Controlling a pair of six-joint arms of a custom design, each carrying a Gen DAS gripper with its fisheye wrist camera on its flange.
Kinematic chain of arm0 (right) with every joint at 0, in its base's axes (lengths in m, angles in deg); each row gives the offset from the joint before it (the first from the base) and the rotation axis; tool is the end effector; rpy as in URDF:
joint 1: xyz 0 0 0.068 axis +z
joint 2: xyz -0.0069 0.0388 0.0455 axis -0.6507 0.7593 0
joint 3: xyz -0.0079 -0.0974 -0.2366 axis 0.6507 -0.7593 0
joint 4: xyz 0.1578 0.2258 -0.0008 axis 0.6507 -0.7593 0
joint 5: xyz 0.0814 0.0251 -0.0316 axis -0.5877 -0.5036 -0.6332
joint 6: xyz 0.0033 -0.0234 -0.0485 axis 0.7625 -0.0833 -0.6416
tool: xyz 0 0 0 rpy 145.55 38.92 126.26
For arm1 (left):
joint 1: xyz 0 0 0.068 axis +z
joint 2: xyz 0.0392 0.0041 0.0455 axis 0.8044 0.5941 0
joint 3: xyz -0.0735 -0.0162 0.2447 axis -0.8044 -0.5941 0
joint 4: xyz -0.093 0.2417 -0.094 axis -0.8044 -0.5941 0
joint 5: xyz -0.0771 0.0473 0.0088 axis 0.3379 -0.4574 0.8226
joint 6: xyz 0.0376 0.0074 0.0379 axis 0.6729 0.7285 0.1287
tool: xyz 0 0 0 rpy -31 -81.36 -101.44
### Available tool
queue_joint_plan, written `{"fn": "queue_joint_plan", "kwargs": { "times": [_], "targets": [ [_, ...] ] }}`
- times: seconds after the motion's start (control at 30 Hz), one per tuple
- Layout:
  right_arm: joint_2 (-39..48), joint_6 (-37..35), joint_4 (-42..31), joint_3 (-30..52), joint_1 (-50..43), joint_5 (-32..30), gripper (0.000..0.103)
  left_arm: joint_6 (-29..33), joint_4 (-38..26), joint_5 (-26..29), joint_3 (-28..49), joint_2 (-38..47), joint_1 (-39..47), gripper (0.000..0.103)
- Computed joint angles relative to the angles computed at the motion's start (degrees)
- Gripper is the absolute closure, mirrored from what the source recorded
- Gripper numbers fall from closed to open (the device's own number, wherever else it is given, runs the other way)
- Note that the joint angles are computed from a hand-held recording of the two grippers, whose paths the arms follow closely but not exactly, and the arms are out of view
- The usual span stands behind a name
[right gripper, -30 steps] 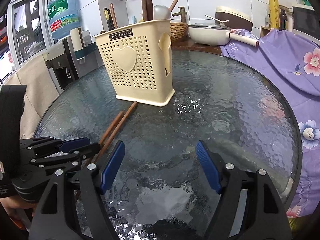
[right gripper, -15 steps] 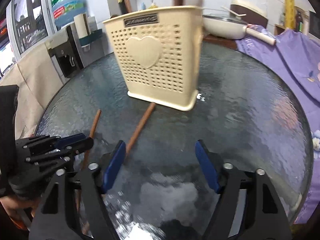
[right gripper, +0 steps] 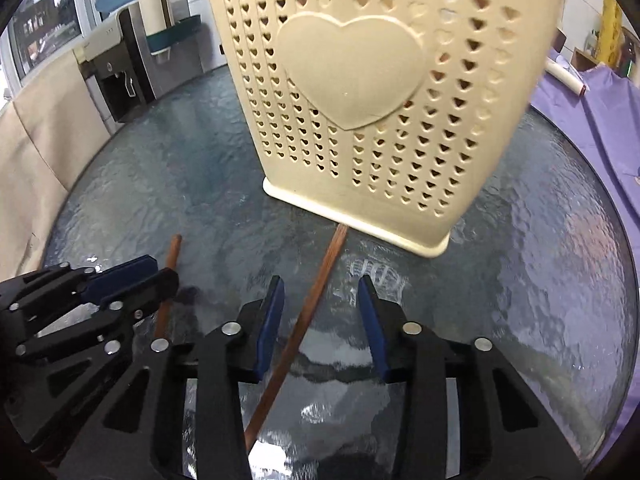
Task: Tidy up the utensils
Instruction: 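Close the left tool on a wooden chopstick while the right tool closes on another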
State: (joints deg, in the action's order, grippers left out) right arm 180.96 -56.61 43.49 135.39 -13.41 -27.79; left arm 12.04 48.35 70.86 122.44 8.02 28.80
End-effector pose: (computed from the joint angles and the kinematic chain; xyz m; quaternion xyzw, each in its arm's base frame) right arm 0.3091 0.1544 0.0707 -0.1016 0.9411 0.0605 0.3169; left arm 0.2559 -0.1138 0.0855 0.0430 0.9431 -0.0707 0.3221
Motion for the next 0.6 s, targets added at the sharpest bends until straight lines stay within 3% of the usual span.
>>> {"fn": "queue_joint_plan", "kwargs": {
  "times": [0.13,0.4,0.6],
  "targets": [
    [2.1,0.14,-0.84,2.75,0.58,1.05,0.08,0.2,-0.16,-0.3,1.51,1.53,0.08,0.089],
    [4.68,-0.31,-2.47,6.85,1.14,0.39,0.09,0.89,0.22,0.02,1.89,2.18,0.48,0.091],
    [3.79,-0.4,-1.66,5.56,0.4,-0.77,0.092,-0.71,0.69,-1.57,1.57,2.18,-0.62,0.092]
  ]
}}
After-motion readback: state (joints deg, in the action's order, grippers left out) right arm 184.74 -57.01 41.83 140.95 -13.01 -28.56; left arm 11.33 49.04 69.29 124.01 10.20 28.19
